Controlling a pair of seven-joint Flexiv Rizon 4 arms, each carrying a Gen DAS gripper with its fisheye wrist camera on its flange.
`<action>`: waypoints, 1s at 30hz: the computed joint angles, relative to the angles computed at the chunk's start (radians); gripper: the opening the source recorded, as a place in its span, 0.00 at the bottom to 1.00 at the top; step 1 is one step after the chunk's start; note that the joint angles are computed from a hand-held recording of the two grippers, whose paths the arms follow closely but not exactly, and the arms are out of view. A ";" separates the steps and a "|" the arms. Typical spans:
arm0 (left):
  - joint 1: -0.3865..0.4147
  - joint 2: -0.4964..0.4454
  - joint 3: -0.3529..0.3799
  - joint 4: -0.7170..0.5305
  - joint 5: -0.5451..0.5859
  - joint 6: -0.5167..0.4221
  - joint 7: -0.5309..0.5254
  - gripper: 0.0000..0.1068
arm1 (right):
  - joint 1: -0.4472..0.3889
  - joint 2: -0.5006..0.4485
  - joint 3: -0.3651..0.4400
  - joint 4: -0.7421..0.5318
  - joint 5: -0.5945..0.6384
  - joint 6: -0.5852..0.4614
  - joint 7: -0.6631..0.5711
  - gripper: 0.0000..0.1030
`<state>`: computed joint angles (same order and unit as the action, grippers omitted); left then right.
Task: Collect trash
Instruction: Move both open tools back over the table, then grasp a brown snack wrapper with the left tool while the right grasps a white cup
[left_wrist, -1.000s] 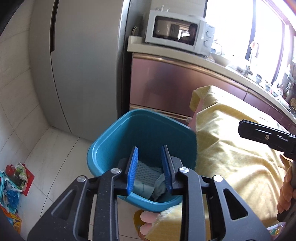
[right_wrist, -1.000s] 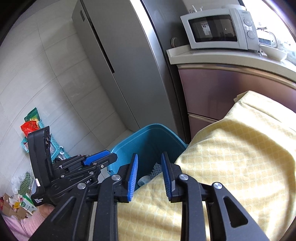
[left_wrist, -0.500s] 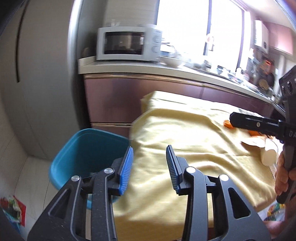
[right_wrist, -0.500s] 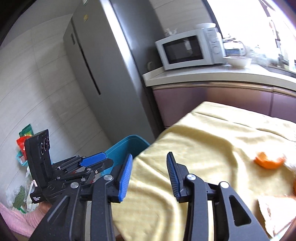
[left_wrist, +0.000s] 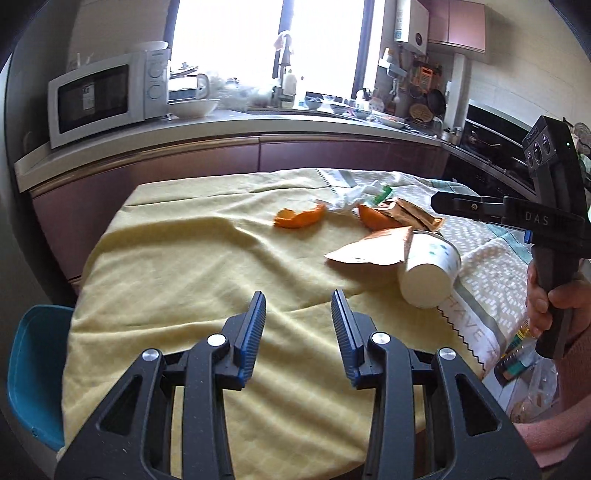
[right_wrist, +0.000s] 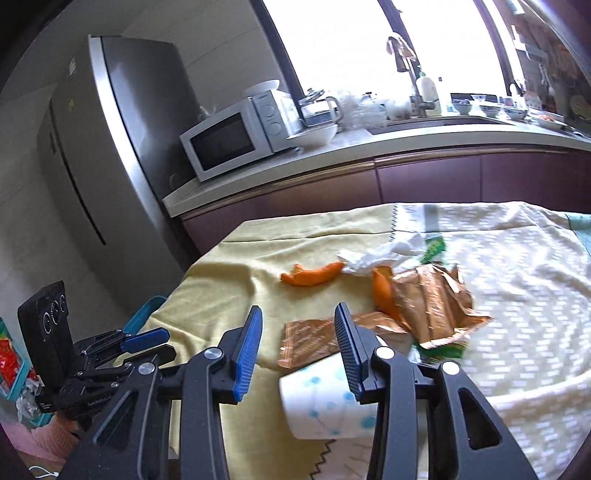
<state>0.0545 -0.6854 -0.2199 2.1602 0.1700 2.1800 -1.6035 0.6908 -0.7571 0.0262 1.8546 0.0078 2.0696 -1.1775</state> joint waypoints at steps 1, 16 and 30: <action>-0.005 -0.006 -0.009 -0.016 0.002 -0.017 0.005 0.34 | -0.008 0.000 -0.001 0.010 0.009 0.002 0.005 0.38; -0.178 -0.094 0.041 -0.220 -0.119 -0.208 0.235 0.34 | -0.191 -0.059 0.121 0.061 -0.126 0.068 0.116 0.38; -0.210 -0.143 0.015 -0.334 -0.149 -0.343 0.498 0.15 | -0.263 -0.091 0.155 0.070 -0.247 0.123 0.191 0.38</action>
